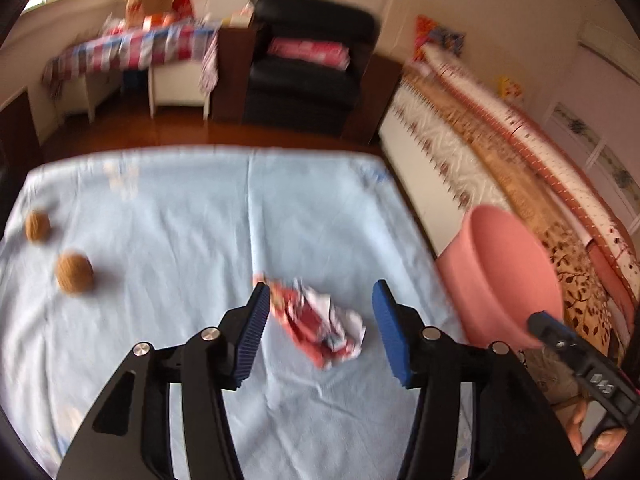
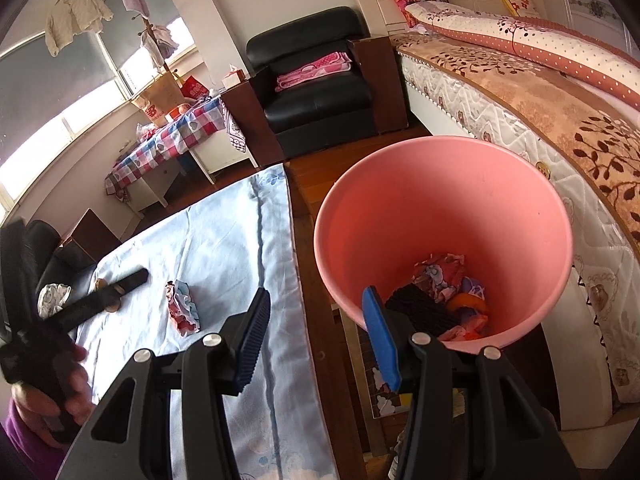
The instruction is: Collect trash
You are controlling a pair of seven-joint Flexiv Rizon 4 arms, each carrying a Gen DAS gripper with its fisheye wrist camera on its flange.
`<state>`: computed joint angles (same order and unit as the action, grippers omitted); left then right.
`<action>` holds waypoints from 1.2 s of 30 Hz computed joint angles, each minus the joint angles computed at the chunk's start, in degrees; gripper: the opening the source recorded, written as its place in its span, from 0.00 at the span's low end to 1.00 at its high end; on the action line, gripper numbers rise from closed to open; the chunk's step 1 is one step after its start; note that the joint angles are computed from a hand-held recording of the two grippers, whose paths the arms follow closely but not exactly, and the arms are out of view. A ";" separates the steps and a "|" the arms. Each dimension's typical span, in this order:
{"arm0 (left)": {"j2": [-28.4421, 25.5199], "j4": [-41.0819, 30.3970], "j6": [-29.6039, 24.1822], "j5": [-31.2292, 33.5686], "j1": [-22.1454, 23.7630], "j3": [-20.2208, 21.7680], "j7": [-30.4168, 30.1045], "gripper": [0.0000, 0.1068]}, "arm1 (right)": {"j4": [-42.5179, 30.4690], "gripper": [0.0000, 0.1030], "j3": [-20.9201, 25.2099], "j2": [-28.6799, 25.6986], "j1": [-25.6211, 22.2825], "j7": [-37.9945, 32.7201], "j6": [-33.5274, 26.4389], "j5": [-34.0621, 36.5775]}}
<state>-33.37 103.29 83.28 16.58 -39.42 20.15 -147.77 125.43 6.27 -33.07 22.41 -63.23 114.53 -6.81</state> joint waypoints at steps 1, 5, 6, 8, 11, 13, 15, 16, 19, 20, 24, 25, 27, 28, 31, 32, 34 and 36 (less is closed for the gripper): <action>-0.53 -0.57 -1.42 -0.52 -0.01 -0.35 0.01 0.50 | 0.04 0.46 0.05 -0.01 -0.10 -0.02 0.04 -0.02; -2.69 -3.94 -8.09 -0.61 0.14 -1.45 -1.40 0.50 | 0.39 0.46 0.18 0.08 -0.25 -0.08 0.45 0.11; -3.21 -4.68 -9.19 -0.66 0.84 -2.32 -1.63 0.50 | 0.49 0.46 0.05 0.13 -0.15 -0.16 0.53 0.22; -3.86 -6.04 -10.95 0.36 0.94 -2.60 -2.98 0.50 | 0.52 0.46 0.02 0.12 -0.17 -0.17 0.53 0.31; -4.71 -7.95 -12.65 2.09 1.49 -3.55 -4.04 0.44 | 0.55 0.46 0.12 0.04 -0.48 -0.05 0.36 0.27; -4.91 -8.79 -13.26 3.44 1.69 -3.97 -4.51 0.26 | 0.58 0.46 0.04 0.01 -0.46 -0.08 0.35 0.31; -4.77 -9.23 -13.39 5.18 1.41 -3.85 -5.30 0.16 | 0.70 0.46 -0.29 0.10 -0.10 -0.25 0.37 0.55; -4.70 -9.79 -13.65 6.64 0.61 -2.99 -6.21 0.14 | 0.72 0.46 -0.32 0.11 -0.09 -0.31 0.39 0.59; -3.98 -11.06 -14.07 11.09 -1.17 -1.46 -8.60 0.13 | 0.79 0.46 -0.26 0.12 -0.20 -0.36 0.53 0.69; -3.69 -11.58 -14.30 12.49 -1.59 -1.23 -9.26 0.13 | 0.83 0.46 -0.46 0.19 0.04 -0.45 0.59 0.88; -2.45 -13.81 -14.77 18.10 -2.85 -1.00 -12.24 0.13 | 1.00 0.46 -1.21 0.64 1.15 -0.95 0.77 1.76; -2.16 -14.34 -14.71 19.32 -2.96 -1.22 -12.80 0.13 | 1.12 0.46 -1.67 0.81 1.76 -1.25 0.89 2.20; -1.79 -15.48 -14.86 21.36 -3.06 -1.84 -13.67 0.13 | 1.23 0.46 -2.48 1.08 2.82 -1.80 1.07 3.13; -1.56 -15.83 -14.84 22.16 -2.94 -2.25 -13.97 0.13 | 1.31 0.46 -2.93 1.27 3.41 -2.11 1.15 3.69; -1.17 -17.01 -14.66 23.95 -2.61 -3.58 -14.54 0.13 | 1.43 0.46 -4.00 1.66 4.86 -2.88 1.39 5.32; -1.03 -17.28 -14.60 24.45 -2.54 -3.92 -14.66 0.13 | 1.51 0.46 -4.39 1.79 5.34 -3.18 1.51 5.92; -0.99 -18.17 -14.56 25.60 -2.70 -4.37 -14.90 0.13 | 1.67 0.46 -5.39 2.00 6.59 -3.86 1.86 7.40; -1.09 -19.10 -14.71 26.65 -3.01 -4.65 -15.24 0.13 | 1.83 0.46 -6.82 2.27 8.38 -4.81 2.11 9.28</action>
